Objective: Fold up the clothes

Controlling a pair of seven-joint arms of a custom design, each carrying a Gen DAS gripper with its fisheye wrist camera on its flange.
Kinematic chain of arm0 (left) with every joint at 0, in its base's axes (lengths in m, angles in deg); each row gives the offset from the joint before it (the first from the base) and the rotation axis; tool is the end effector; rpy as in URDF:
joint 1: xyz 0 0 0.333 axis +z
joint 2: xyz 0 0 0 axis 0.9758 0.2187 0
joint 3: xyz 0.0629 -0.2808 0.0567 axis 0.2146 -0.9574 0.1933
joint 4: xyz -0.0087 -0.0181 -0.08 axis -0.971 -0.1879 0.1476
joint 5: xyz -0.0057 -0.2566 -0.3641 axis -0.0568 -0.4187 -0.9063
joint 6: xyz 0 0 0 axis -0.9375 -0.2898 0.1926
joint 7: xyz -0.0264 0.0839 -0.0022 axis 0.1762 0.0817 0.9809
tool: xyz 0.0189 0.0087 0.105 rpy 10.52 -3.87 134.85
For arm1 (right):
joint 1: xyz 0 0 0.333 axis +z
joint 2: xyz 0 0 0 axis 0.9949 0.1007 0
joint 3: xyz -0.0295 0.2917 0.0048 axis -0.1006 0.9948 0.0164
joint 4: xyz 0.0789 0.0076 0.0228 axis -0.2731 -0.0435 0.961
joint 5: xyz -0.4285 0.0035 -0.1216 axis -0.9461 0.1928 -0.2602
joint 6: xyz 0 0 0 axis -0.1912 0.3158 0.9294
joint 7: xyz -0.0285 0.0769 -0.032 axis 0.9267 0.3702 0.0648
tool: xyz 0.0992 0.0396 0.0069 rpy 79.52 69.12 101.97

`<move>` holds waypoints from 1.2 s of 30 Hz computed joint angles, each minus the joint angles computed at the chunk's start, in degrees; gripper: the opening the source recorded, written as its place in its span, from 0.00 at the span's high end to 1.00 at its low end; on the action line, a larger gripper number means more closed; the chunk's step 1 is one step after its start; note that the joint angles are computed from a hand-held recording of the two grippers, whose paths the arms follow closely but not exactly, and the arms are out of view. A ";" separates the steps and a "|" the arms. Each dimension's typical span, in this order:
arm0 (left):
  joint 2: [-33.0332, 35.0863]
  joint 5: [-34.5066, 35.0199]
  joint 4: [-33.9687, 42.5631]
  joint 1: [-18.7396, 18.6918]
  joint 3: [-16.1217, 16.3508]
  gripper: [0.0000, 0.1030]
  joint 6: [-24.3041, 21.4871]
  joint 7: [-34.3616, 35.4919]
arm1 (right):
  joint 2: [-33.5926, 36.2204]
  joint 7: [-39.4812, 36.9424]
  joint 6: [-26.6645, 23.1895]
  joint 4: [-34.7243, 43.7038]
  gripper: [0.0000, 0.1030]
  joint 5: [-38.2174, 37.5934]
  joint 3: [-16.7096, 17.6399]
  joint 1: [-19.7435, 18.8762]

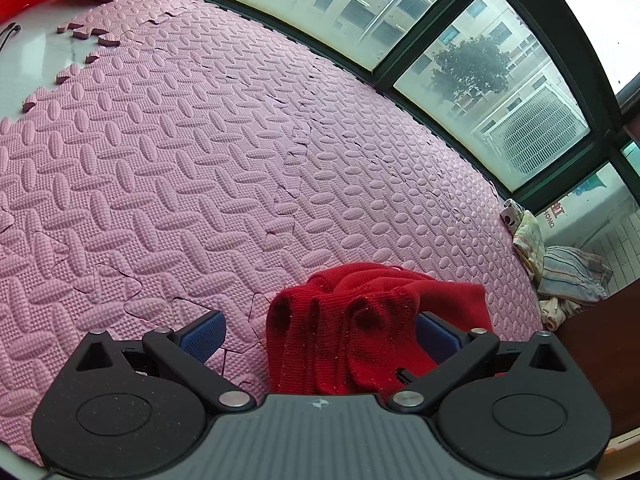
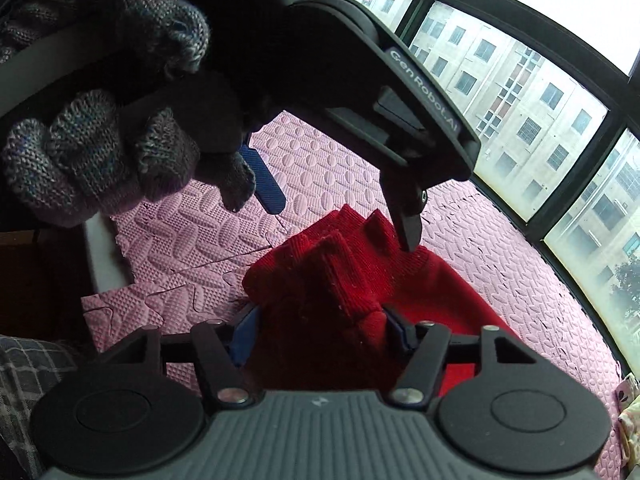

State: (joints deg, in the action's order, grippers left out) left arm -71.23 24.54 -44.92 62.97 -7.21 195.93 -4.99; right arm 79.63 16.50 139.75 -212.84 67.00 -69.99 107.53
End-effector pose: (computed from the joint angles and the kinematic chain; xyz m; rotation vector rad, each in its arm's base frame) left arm 0.5453 -0.3422 0.3799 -2.3397 1.6173 -1.1794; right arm 0.4906 0.1659 0.3475 -2.3273 0.5499 -0.7593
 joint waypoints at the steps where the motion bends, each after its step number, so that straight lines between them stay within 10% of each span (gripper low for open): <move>1: 0.16 -3.06 -0.33 1.24 -1.49 0.01 0.97 2.02 | -0.22 0.17 -0.46 -0.06 0.45 0.23 -0.17 -0.10; 8: 2.65 -28.85 -1.89 19.45 -23.21 0.00 7.14 20.98 | -1.70 7.61 -5.41 -0.03 0.59 -3.06 -1.87 -1.68; 14: 8.85 -30.63 -2.02 37.01 -41.82 0.01 10.22 22.60 | -2.24 10.10 -8.29 0.23 0.62 -3.57 -2.91 -2.67; 25: 12.72 -23.14 -1.18 39.37 -43.05 0.43 8.38 16.41 | -3.37 13.76 -11.00 -1.01 0.53 -6.86 -3.18 -3.78; 36: 11.71 -14.01 -0.64 38.88 -41.12 0.50 6.73 11.22 | -4.53 30.44 -13.08 0.00 0.48 -11.50 -6.79 -7.46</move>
